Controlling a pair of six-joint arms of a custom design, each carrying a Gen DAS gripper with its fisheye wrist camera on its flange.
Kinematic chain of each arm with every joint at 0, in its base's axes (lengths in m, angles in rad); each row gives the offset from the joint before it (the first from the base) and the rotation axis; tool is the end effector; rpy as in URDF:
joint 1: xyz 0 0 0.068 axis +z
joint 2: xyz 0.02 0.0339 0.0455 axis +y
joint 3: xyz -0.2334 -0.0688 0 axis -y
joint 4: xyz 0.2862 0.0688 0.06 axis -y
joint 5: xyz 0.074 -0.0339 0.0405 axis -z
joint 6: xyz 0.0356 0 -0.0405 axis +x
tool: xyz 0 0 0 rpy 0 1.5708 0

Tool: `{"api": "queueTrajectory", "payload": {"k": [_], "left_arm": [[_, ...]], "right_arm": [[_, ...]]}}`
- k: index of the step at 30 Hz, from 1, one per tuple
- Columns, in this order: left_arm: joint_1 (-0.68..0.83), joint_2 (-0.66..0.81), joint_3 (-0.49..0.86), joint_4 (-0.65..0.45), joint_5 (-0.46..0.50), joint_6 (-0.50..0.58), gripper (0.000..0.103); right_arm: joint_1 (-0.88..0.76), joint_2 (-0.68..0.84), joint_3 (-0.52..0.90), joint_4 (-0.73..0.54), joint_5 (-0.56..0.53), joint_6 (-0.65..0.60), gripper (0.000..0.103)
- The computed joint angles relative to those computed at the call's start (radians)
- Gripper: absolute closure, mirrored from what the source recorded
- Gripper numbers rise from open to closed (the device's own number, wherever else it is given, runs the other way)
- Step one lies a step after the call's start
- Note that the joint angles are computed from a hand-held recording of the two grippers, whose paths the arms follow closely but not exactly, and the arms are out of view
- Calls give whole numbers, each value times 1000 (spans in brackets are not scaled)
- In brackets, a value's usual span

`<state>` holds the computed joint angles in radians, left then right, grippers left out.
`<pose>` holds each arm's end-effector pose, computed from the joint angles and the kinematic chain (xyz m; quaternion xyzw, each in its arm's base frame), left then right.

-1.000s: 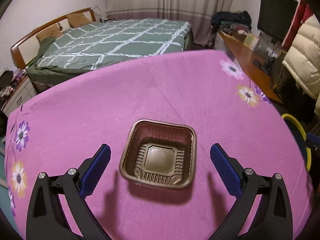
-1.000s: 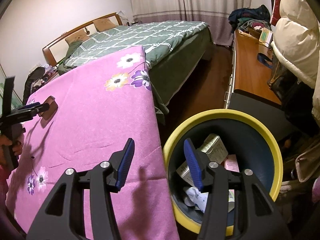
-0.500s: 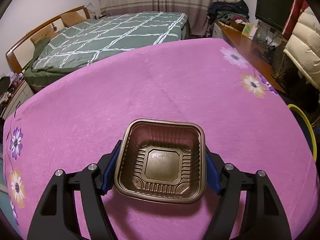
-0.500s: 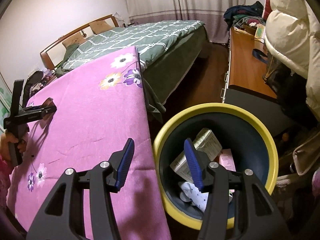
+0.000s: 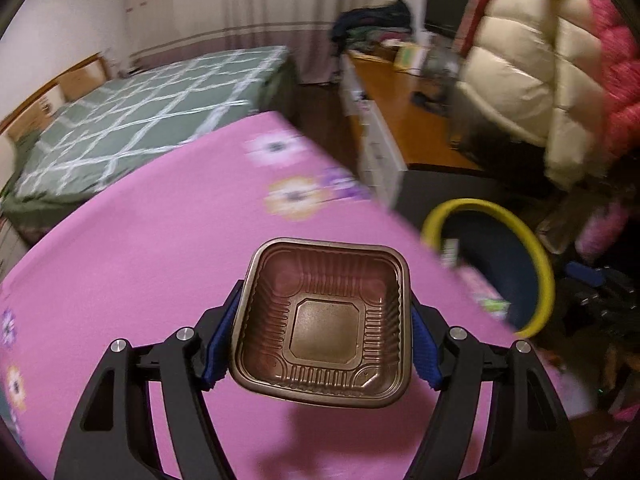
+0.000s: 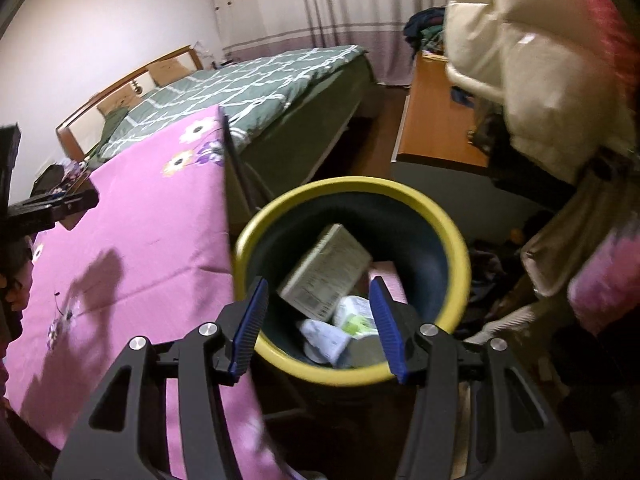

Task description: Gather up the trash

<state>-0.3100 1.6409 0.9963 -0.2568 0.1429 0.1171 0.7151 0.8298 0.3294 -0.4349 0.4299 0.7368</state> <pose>0.3498 -0.1174 0.1367 0.2226 0.9157 -0.0987 0.3196 0.1649 0.1235 0.1154 0.0767 0.9273 0.0511 0.3628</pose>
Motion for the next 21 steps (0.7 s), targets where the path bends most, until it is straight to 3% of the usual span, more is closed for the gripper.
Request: {"api": "queueTrajectory", "payload": {"k": [5,12,17,20,21], "left_arm": [[-188,108,118,-24,-37,-73,32],[-365,339,358,-78,-72,-125,32],[-430,496,522,-115,-109,-167,31],[-439,529,551,-123,-119,-185,29],[-436,527,542,-117,-120,-188,16]], "right_arm": [[25,-289,-99,-206,69,55,49],[-2,-673,-198,-475,85,74,48],[1,-792,-214,-582,100,82,48],[3,-797,-211,-594,109,86,47],[10,-796,-209,-597,113,92,46]]}}
